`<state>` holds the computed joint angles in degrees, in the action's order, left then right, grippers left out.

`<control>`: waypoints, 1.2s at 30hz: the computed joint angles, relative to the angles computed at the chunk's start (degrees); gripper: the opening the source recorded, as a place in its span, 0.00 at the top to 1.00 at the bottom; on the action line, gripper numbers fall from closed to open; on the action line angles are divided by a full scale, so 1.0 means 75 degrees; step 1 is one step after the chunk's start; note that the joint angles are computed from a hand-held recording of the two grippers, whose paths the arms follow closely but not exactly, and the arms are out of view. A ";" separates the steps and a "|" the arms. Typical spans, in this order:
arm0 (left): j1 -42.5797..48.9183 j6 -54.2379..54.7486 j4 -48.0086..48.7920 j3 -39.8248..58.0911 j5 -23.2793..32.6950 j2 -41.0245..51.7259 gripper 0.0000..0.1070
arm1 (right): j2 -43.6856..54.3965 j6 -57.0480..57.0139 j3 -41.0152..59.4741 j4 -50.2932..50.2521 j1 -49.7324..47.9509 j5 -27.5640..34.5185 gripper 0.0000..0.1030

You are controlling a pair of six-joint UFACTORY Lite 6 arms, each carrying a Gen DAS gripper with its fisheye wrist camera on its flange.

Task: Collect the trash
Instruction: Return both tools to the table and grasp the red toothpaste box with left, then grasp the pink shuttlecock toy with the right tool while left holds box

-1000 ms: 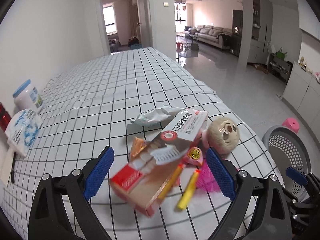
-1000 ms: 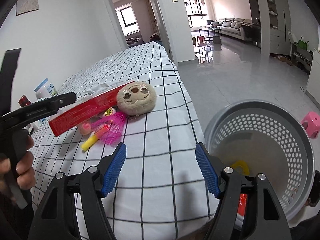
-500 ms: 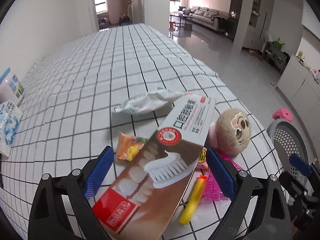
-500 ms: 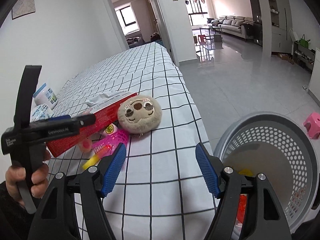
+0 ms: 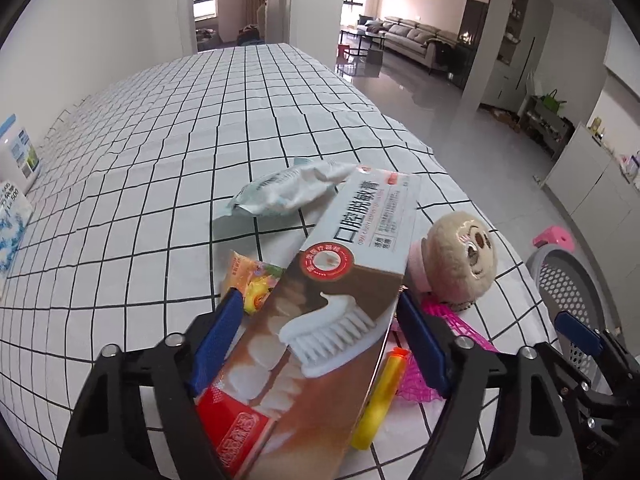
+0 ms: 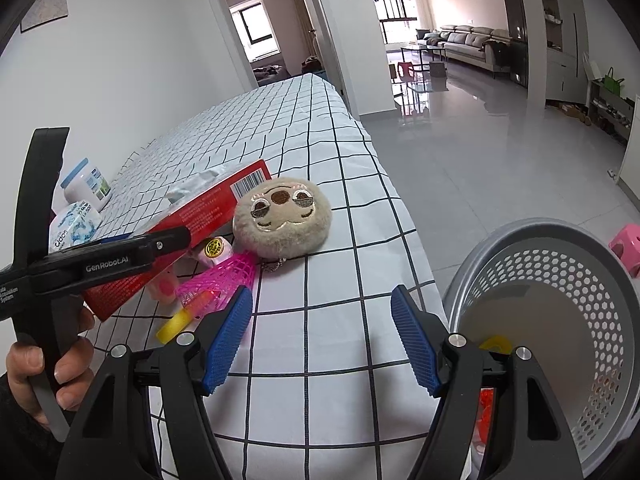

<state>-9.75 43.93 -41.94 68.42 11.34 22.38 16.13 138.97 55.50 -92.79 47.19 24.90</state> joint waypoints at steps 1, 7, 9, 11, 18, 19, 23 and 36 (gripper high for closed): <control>0.0019 0.0200 -0.0202 -0.0066 0.0033 -0.0069 0.43 | 0.0038 -0.0030 0.0047 0.0011 -0.0013 0.0007 0.33; 0.0132 0.1846 -0.1944 -0.0669 0.0191 -0.0609 0.52 | 0.0229 -0.0175 0.0277 0.0029 -0.0115 -0.0029 0.33; 0.0129 0.2290 -0.2404 -0.0913 0.0165 -0.0827 0.52 | 0.0328 -0.0238 0.0386 0.0050 -0.0156 -0.0071 0.33; 0.0159 0.2861 -0.2990 -0.1142 0.0219 -0.1039 0.52 | 0.0382 -0.0230 0.0445 0.0011 -0.0184 -0.0108 0.33; 0.0220 0.5294 -0.5514 -0.2079 -0.0089 -0.2048 0.52 | 0.0648 -0.0467 0.0829 0.0098 -0.0038 -0.0169 0.33; 0.0239 0.5730 -0.5958 -0.2234 -0.0132 -0.2241 0.52 | 0.0687 -0.0484 0.0883 0.0099 -0.0017 -0.0183 0.33; 0.0411 0.6851 -0.7053 -0.2566 -0.0165 -0.2677 0.52 | 0.0917 -0.0712 0.1223 0.0279 0.0085 -0.0212 0.33; 0.0949 1.0054 -1.0230 -0.3220 -0.0321 -0.3340 0.52 | 0.2306 -0.2648 0.3176 0.2223 0.0282 -0.0166 0.23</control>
